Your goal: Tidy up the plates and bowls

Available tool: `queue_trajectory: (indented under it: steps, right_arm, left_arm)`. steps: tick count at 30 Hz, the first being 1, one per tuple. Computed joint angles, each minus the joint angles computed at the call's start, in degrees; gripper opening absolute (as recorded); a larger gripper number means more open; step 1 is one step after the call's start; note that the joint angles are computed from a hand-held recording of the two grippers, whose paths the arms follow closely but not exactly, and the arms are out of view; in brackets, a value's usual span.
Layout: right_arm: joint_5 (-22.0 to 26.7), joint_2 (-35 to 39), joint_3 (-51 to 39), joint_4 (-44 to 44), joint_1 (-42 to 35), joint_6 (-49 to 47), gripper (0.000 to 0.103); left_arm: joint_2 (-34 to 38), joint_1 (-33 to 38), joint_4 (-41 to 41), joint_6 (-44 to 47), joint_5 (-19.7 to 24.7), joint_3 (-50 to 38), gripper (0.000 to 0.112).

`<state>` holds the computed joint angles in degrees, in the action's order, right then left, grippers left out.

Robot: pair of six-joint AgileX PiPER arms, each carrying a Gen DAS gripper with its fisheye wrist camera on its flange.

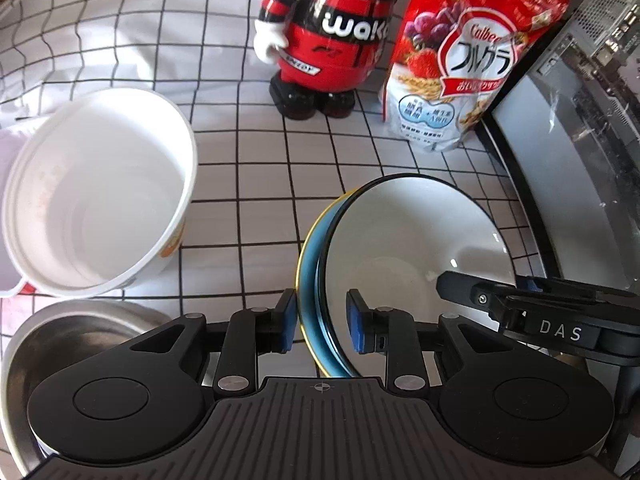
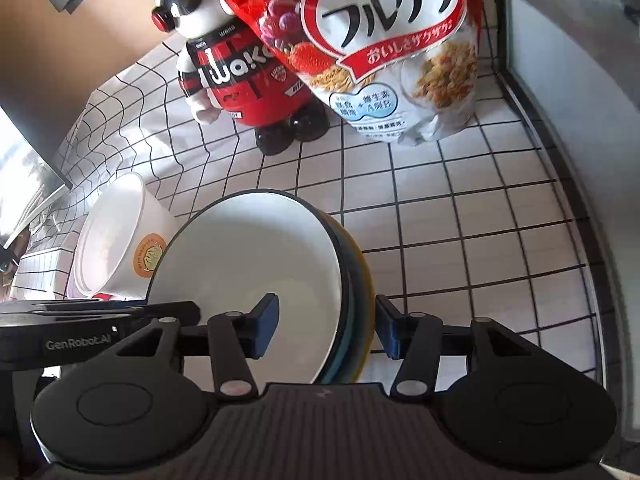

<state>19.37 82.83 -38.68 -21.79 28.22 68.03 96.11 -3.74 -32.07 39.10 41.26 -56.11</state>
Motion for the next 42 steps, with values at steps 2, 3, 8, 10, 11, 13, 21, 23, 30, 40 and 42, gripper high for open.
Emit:
queue_trajectory:
  steps: [2,3,8,10,11,13,21,23,30,40,42]
  right_arm:
    - [1.02,-1.08,0.75,-4.39,1.49,5.53,0.052]
    - [1.41,-1.51,1.09,-5.72,2.15,7.42,0.052]
    - [3.85,-3.43,1.71,-9.32,5.14,12.6,0.052]
    - [5.41,-4.17,1.34,-10.94,6.4,14.29,0.052]
    - [6.37,-4.62,1.08,-11.85,7.14,15.16,0.052]
    - [8.64,-5.28,0.15,-13.18,8.55,16.0,0.052]
    - [14.96,-5.92,-6.32,-13.8,10.75,12.45,0.053]
    - [16.41,-4.96,-9.22,-13.13,11.24,10.6,0.057]
    - [16.58,4.63,-21.6,-7.93,12.17,3.67,0.062]
    - [23.98,31.86,-50.95,4.76,10.55,-8.43,0.062]
    - [26.01,36.88,-56.33,7.05,9.95,-10.1,0.062]
  left_arm:
    - [-1.65,0.37,-0.44,0.24,0.02,1.12,0.029]
    - [-2.35,0.62,-0.77,0.5,0.14,1.64,0.029]
    - [-4.77,2.59,-3.14,2.68,1.68,3.37,0.029]
    - [-5.6,3.6,-4.13,3.58,2.21,3.92,0.029]
    - [-6.09,4.26,-4.69,4.18,2.61,4.22,0.029]
    - [-6.89,5.98,-6.22,5.83,3.79,4.56,0.029]
    - [-8.15,17.27,-12.29,11.55,10.37,0.34,0.029]
    - [-6.98,21.01,-13.07,11.17,11.05,-2.76,0.029]
    - [3.11,23.72,-4.55,-0.83,8.52,-17.12,0.029]
    - [16.74,23.82,0.89,-2.84,8.93,-27.34,0.029]
    - [18.45,23.74,1.78,-2.31,8.95,-28.3,0.029]
